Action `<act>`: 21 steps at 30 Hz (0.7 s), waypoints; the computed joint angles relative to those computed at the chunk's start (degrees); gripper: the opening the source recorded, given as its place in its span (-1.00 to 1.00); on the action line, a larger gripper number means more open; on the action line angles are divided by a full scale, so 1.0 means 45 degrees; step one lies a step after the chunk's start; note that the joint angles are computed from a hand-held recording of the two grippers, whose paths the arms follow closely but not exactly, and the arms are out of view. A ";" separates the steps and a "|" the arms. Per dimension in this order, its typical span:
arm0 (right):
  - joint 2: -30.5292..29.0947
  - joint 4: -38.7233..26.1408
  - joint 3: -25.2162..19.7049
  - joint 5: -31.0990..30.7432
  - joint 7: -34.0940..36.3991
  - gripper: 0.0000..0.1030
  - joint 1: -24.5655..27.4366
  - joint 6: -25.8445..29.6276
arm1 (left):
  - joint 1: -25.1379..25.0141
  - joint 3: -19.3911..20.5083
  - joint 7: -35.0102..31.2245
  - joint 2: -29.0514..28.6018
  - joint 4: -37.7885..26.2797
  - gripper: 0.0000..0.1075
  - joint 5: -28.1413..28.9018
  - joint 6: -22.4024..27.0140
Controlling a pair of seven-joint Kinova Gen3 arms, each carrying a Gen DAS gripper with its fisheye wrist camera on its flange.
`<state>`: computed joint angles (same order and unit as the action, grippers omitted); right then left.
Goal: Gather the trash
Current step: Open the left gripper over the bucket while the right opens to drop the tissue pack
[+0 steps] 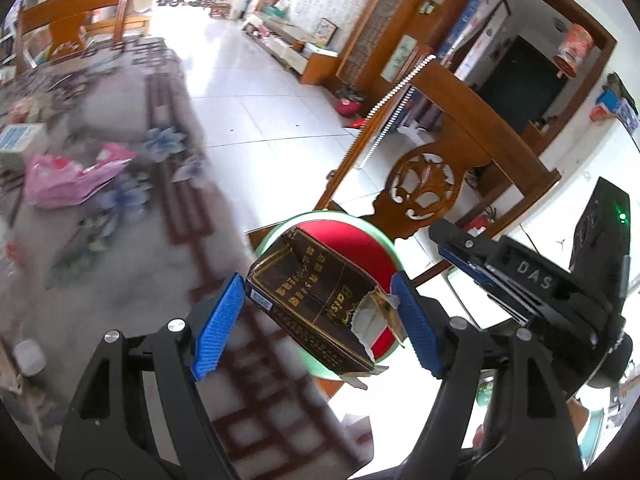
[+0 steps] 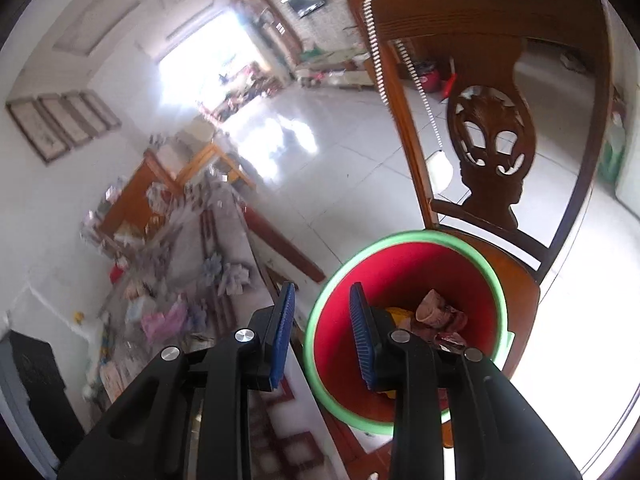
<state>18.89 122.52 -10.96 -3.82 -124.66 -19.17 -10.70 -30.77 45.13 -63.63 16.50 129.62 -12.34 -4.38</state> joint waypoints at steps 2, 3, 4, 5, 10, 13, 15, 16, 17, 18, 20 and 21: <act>-0.0301 0.0586 0.0921 -0.0919 0.0024 -0.01 -0.0729 -0.0851 | 0.0871 -0.0708 -0.0321 0.0203 -0.0389 0.37 0.0144 0.0224; -0.0433 0.0876 0.1511 -0.1436 0.0107 0.07 -0.1262 -0.1266 | 0.0992 -0.0760 -0.0347 0.0416 -0.0576 0.42 0.0077 0.0310; -0.0534 0.1094 0.2100 -0.1954 0.0260 0.10 -0.1852 -0.1611 | 0.0877 -0.0584 -0.0505 0.0706 -0.0775 0.45 0.0108 0.0427; -0.0633 0.1327 0.2689 -0.2472 0.0372 0.11 -0.2440 -0.1929 | 0.0997 -0.0637 -0.0634 0.0952 -0.1088 0.51 0.0297 0.0692; -0.0631 0.1143 0.3212 -0.4627 0.2167 0.15 -0.3088 -0.1649 | 0.0411 0.0003 -0.1315 0.1396 -0.1334 0.57 0.1120 0.0854; -0.0583 0.0898 0.2689 -0.5219 0.2985 0.16 -0.2687 -0.1396 | 0.0350 -0.0079 -0.1706 0.1087 -0.1008 0.57 0.1591 0.0736; -0.0617 0.0767 0.3091 -0.5738 0.3640 0.18 -0.3207 -0.1187 | -0.0032 0.0105 -0.1803 0.0756 -0.0628 0.57 0.1902 0.0597; -0.0620 0.0652 0.3441 -0.6132 0.4155 0.23 -0.3613 -0.1010 | -0.0533 0.0412 -0.1743 0.0507 -0.0220 0.57 0.1959 0.0295; -0.0572 0.0577 0.3561 -0.6345 0.4462 0.27 -0.3783 -0.0955 | -0.0924 0.0626 -0.1630 0.0325 0.0035 0.57 0.1906 0.0146; -0.0545 0.0493 0.3654 -0.6518 0.4746 0.29 -0.3941 -0.0890 | -0.1417 0.0838 -0.1401 -0.0028 0.0413 0.57 0.1826 -0.0046; -0.0499 0.0308 0.3651 -0.6617 0.5154 0.32 -0.4083 -0.0716 | -0.2347 0.1137 -0.0849 -0.0827 0.1074 0.57 0.1573 -0.0308; -0.0448 0.0181 0.3528 -0.6501 0.5238 0.32 -0.4023 -0.0578 | -0.2819 0.1235 -0.0381 -0.1246 0.1418 0.57 0.1245 -0.0479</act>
<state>16.88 123.33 4.92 -33.08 -101.09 -37.28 -13.30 -43.46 50.69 -65.34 10.89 136.00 -6.73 -6.53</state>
